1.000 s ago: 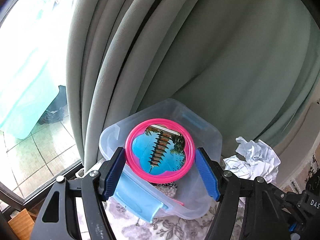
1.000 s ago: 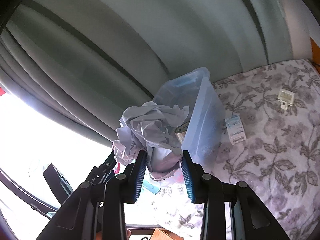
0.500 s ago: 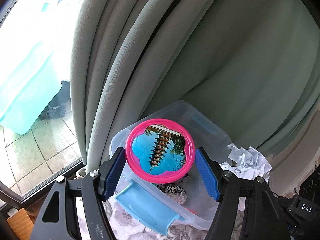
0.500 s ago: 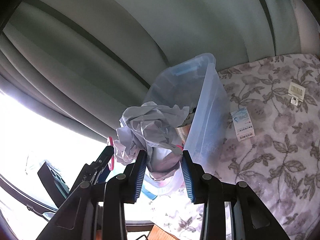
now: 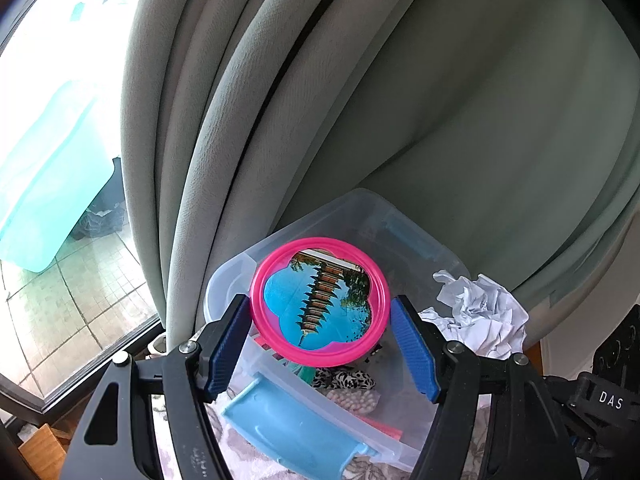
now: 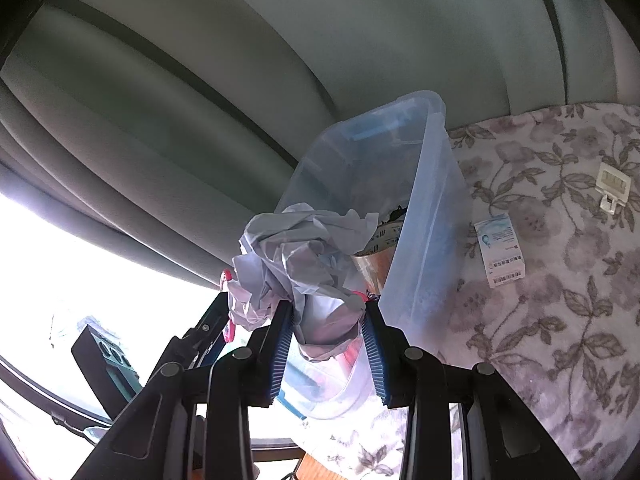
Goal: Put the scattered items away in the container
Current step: 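Open the left tool to drop the mirror while the right tool releases the paper ball into the box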
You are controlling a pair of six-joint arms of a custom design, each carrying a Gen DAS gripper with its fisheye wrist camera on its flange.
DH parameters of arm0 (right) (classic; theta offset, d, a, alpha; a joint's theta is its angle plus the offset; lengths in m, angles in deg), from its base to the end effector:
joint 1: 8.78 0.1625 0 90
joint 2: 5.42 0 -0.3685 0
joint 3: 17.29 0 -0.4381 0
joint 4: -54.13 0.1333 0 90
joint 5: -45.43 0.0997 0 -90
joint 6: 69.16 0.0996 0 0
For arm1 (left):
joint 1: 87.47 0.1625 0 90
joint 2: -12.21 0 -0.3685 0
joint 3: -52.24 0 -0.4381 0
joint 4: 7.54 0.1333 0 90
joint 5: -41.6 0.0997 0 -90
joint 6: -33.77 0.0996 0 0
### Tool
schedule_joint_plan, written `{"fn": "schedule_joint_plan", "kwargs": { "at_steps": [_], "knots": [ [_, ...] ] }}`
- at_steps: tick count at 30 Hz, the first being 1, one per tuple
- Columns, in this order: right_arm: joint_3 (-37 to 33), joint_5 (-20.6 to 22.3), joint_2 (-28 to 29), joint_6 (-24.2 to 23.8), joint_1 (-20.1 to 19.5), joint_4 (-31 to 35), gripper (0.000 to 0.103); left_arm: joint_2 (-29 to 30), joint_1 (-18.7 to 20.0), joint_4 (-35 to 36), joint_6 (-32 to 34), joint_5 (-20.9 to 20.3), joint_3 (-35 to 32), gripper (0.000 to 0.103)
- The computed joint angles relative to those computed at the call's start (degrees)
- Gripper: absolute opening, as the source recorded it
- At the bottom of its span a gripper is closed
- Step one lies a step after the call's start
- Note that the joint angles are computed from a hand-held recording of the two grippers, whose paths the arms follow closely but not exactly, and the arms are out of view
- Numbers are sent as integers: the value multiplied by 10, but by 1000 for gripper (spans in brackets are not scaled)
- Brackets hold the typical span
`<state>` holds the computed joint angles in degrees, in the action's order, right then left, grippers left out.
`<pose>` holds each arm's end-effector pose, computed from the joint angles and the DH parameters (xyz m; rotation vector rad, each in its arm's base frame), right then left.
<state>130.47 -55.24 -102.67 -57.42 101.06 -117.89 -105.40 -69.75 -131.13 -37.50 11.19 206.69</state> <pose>0.2330 -0.3074 0.1586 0.1325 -2.9848 0.8867 -0.1967 -0.2930 0.1704 0.0615 2.4525 -1.3123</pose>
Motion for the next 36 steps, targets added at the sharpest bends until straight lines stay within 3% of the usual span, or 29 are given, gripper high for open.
{"fn": "schedule_joint_plan", "kwargs": {
  "at_steps": [13, 26, 29, 31, 34, 36],
  "knots": [
    [-24, -12, 39, -1, -1, -19, 40, 61, 31, -54, 57, -18, -31, 73],
    [-23, -7, 55, -18, -24, -49, 41, 81, 9, -7, 14, -22, -47, 73],
    [-20, -3, 49, -24, -32, -48, 41, 76, 40, -51, 70, -21, -48, 73],
    [-16, 3, 45, -32, -40, -48, 41, 76, 37, -44, 64, -22, -49, 73],
    [-13, 9, 42, -39, -50, -49, 42, 23, 60, -51, 105, -22, -22, 73],
    [-8, 13, 33, -44, -56, -45, 42, 27, 73, -83, 130, -24, -15, 73]
  ]
}}
